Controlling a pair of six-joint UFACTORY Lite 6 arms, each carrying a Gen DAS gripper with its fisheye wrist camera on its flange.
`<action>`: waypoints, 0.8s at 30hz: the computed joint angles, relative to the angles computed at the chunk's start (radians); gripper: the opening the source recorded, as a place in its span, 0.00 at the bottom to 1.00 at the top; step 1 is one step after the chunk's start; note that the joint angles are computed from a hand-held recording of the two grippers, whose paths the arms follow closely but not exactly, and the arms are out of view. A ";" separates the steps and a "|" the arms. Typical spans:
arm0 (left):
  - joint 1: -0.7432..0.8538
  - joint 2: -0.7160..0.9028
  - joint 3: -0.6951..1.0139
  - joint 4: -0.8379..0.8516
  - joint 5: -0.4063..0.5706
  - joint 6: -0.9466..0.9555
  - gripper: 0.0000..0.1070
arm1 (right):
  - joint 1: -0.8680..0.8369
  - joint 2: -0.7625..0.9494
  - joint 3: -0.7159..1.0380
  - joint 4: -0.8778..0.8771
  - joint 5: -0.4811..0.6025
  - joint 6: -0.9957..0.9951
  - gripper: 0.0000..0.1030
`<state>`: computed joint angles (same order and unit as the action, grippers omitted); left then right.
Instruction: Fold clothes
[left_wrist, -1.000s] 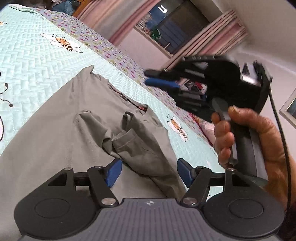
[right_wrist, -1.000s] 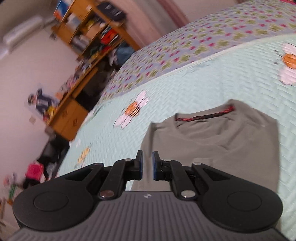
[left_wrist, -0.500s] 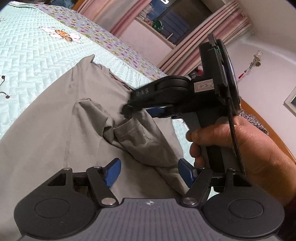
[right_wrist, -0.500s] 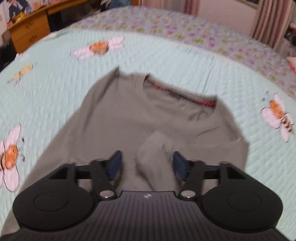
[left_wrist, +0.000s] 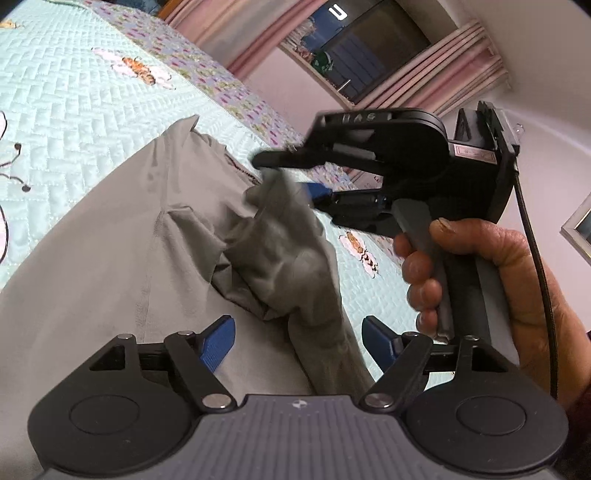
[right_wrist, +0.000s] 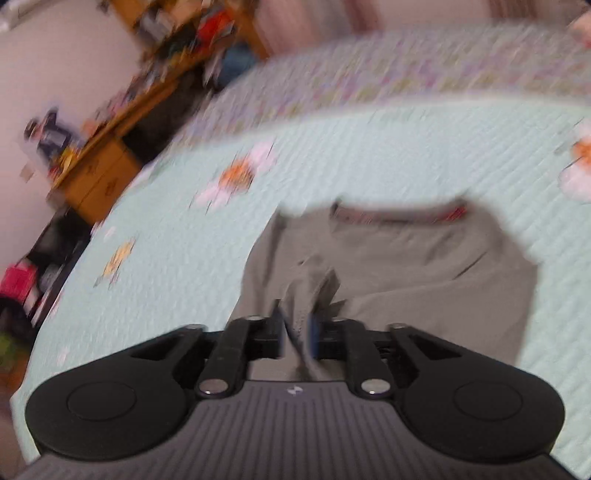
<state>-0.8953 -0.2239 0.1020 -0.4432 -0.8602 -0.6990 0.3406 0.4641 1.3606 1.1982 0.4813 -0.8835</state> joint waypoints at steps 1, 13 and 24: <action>0.004 0.000 0.000 0.007 0.003 -0.004 0.73 | -0.008 -0.002 0.000 0.008 0.011 -0.015 0.36; 0.013 0.032 0.025 0.027 0.019 0.000 0.77 | -0.182 -0.202 -0.261 0.317 -0.317 -0.370 0.53; 0.023 0.083 0.056 0.054 0.024 0.007 0.82 | -0.332 0.093 -0.104 0.529 -0.046 -0.300 0.54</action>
